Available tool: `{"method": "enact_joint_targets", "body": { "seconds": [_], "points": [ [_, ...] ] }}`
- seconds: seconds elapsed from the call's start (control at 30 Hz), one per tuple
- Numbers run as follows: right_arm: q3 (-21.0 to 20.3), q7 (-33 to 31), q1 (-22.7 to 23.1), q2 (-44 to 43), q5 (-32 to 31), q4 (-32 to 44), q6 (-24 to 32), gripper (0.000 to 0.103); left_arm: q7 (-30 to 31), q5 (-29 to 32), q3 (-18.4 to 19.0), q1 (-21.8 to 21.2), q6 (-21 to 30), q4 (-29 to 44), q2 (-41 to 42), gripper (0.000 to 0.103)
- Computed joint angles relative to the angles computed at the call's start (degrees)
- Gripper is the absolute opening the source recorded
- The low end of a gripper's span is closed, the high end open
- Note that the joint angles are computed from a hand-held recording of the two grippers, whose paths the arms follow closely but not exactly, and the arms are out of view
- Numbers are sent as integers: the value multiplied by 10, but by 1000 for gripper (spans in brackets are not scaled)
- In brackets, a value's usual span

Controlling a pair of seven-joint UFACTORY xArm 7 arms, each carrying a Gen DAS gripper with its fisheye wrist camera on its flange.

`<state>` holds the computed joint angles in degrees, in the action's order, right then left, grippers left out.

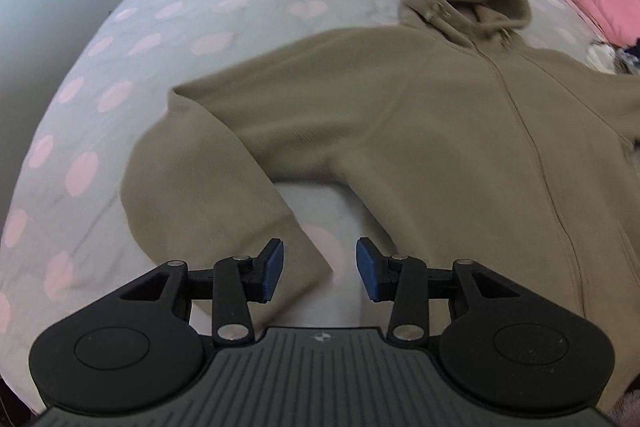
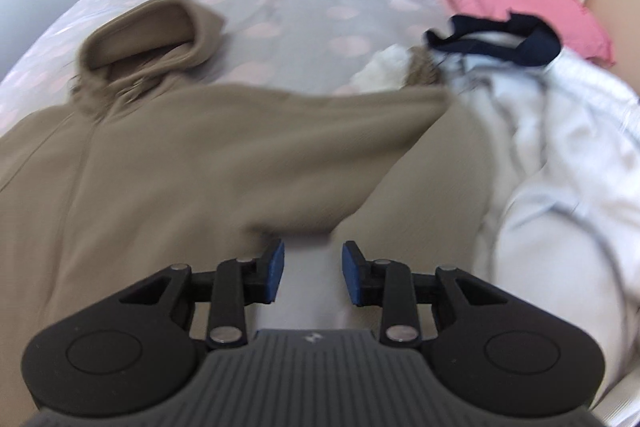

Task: Fold clothes
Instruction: 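Grasp the hoodie sleeve near its cuff with the left gripper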

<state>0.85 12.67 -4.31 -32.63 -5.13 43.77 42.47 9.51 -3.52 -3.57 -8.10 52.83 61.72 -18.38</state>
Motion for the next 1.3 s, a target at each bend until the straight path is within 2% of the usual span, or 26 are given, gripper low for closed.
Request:
{"method": "enact_joint_targets", "body": {
  "seconds": [0.1, 0.27, 0.4, 0.47, 0.53, 0.63, 0.7, 0.8, 0.93, 1.03, 1.17, 1.3],
  "points": [
    [2, -8, 37, -53, 38, -48, 15, 35, 14, -21, 3, -13, 23, -62, -58, 47],
    [15, -7, 77, -93, 73, -85, 35, 35, 5, -28, -1, -18, 45, -151, -129, 49],
    [24, 0, 99, -110, 89, -103, 47, 35, -1, -31, 0, -23, 77, -182, -143, 48],
    [28, 1, 108, -117, 92, -111, 52, 35, 6, -37, 2, -30, 81, -190, -146, 37],
    [36, 0, 113, -120, 87, -114, 57, 35, 5, -39, -1, -31, 79, -196, -151, 11],
    [46, 4, 115, -121, 74, -114, 68, 35, 7, -41, -1, -37, 85, -192, -170, 7],
    [48, 9, 114, -126, 69, -115, 77, 35, 10, -71, 18, -45, 110, -177, -191, 7],
    [49, 17, 109, -124, 61, -115, 82, 36, -4, -127, 54, -38, 155, -142, -204, 6],
    [50, 29, 102, -105, 52, -107, 97, 36, -41, -163, 75, -9, 188, -131, -186, 6],
    [48, 30, 103, -107, 47, -107, 102, 36, -52, -146, 62, 9, 194, -145, -156, 7],
    [45, 27, 105, -112, 45, -110, 113, 36, -72, -113, 31, 17, 168, -156, -114, 9],
    [40, 24, 107, -102, 51, -112, 122, 38, -83, -83, 19, 15, 173, -139, -107, 28]
  ]
}}
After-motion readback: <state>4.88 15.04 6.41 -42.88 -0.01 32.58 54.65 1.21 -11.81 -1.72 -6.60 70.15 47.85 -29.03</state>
